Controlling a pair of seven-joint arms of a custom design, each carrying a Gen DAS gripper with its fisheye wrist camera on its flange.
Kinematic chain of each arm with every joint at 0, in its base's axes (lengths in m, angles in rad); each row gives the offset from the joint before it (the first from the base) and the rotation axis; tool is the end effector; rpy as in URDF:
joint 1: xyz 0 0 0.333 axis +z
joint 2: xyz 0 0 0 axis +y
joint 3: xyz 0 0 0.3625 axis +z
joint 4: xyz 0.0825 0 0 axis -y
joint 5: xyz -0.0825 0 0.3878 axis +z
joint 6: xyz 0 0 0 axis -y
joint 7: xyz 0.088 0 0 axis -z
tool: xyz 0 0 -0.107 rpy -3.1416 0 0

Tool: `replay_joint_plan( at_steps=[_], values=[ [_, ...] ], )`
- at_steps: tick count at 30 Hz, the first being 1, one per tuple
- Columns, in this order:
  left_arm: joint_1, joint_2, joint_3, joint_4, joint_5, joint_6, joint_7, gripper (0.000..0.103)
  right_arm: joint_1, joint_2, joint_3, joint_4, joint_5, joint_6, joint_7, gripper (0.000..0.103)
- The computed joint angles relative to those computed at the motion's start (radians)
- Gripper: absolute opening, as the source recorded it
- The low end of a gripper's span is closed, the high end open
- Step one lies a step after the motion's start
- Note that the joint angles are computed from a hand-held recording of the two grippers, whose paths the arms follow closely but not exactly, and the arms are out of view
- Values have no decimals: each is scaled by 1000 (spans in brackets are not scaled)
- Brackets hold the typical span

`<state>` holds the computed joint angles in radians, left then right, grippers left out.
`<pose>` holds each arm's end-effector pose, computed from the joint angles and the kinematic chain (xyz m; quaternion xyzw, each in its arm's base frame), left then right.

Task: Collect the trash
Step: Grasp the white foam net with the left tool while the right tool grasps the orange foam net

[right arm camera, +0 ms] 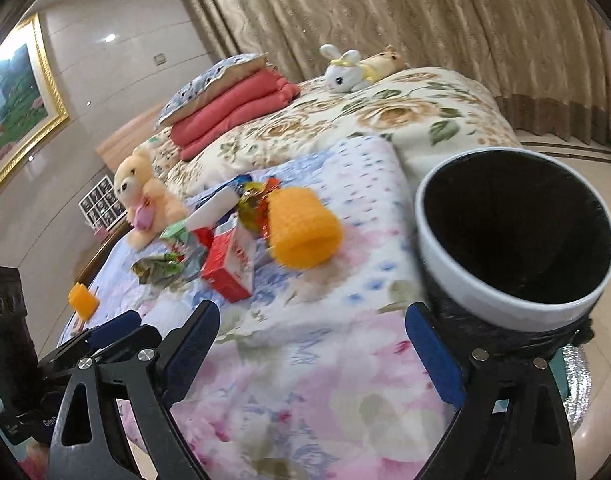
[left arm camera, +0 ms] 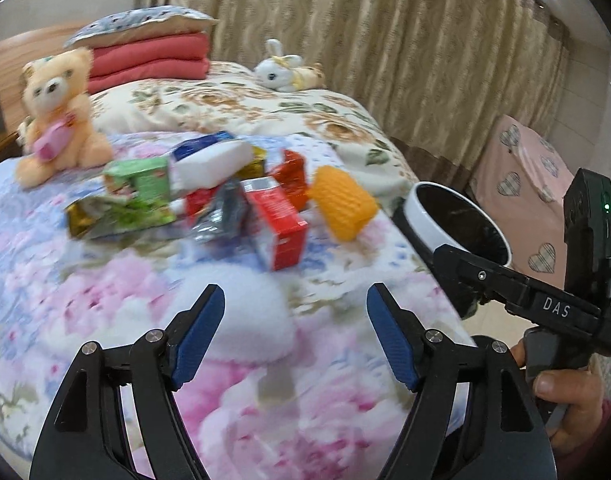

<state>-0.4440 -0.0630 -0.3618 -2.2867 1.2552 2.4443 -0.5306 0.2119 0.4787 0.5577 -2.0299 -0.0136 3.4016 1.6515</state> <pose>0.3649 -0.3815 0.4433 -0.7366 0.5133 -0.3329 0.2882 0.5156 0.4311 0.3958 -0.7643 0.4413 -0.0728 0.4645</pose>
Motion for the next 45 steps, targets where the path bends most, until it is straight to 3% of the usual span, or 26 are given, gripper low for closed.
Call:
replay_joint_plan(
  at_steps=[7, 17, 30, 35, 38, 39, 42, 45],
  values=[
    [4, -52, -9, -79, -52, -6, -48, 81, 60, 15, -36, 23, 20, -17, -27, 95],
    [15, -28, -6, -77, -90, 24, -44, 82, 150, 43, -110, 95, 80, -58, -119, 95],
    [27, 39, 28, -42, -120, 60, -33, 85, 275, 151, -234, 315, 198, -176, -260, 95],
    [28, 55, 37, -33, -98, 44, -27, 84, 273, 200, -222, 404, 243, -216, -306, 95],
    [27, 63, 41, -29, -88, 40, -12, 67, 273, 227, -214, 458, 263, -261, -339, 94],
    [28, 64, 44, -28, -87, 44, -4, 59, 283, 232, -227, 469, 269, -271, -345, 89],
    [29, 61, 47, -32, -65, 49, -6, 42, 297, 238, -247, 488, 297, -314, -354, 58],
    [34, 56, 50, -36, -46, 71, -16, 30, 278, 222, -224, 456, 328, -277, -383, 44]
  ],
)
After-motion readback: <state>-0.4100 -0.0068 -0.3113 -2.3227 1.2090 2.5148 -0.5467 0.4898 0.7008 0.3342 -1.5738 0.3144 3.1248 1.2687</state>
